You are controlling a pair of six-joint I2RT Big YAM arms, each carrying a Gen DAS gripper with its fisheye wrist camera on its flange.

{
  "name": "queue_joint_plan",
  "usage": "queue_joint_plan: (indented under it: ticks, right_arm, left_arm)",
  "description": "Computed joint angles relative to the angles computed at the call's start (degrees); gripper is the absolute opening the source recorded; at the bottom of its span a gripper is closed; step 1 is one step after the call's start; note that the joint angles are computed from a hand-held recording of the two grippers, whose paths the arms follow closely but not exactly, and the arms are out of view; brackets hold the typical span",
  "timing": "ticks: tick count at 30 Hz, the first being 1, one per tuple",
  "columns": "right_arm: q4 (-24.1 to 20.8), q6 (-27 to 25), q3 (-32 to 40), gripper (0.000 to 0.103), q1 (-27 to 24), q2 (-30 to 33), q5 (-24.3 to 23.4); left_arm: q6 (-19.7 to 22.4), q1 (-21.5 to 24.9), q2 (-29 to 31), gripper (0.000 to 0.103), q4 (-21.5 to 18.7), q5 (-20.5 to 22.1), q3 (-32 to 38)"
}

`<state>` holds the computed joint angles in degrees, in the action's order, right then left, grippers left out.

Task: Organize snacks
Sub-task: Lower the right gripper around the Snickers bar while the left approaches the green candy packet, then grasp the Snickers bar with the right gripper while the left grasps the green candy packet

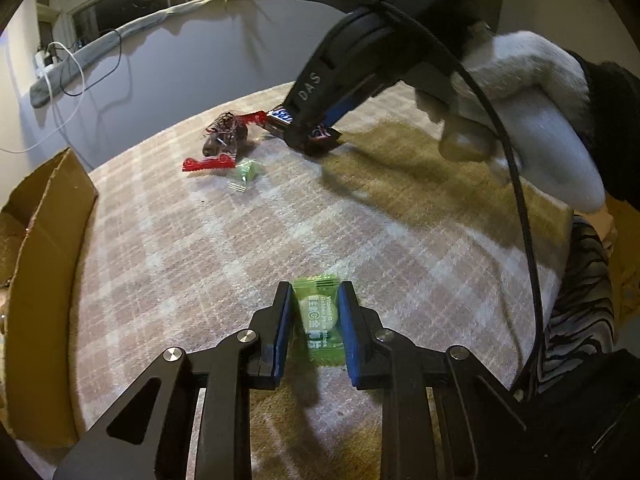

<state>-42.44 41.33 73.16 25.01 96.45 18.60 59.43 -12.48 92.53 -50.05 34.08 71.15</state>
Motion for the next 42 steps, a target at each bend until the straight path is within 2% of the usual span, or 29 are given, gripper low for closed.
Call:
queue_joint_plan:
  ticks: [8,16,23,32,42]
  right_arm:
    - [2.7,1.5,-2.2,0.03,1.4,-2.4,-0.3]
    - [4.1,2.9,-5.0,0.03,3.9,-5.8,1.9]
    - [4.2,1.9,-5.0,0.03,6.1,-8.3,4.2]
    - [4.2,-2.1,2.4,0.03,8.8,-4.6,5.9]
    - [4.7,-6.9,11.4,0.03,10.0,1.6,4.7]
  left_arm:
    - [-5.0,0.7,3.2,0.021,-0.6,0.8,4.4]
    - [-9.3,1.7,3.9,0.021,0.5,3.1,6.8]
    - [-13.4,3.1,4.5,0.021,1.6,5.7,9.1]
    - [-19.8,5.1,4.5,0.021,6.5,7.0,10.7]
    - [-24.0,7.5,5.2,0.021,9.5,8.2,12.5]
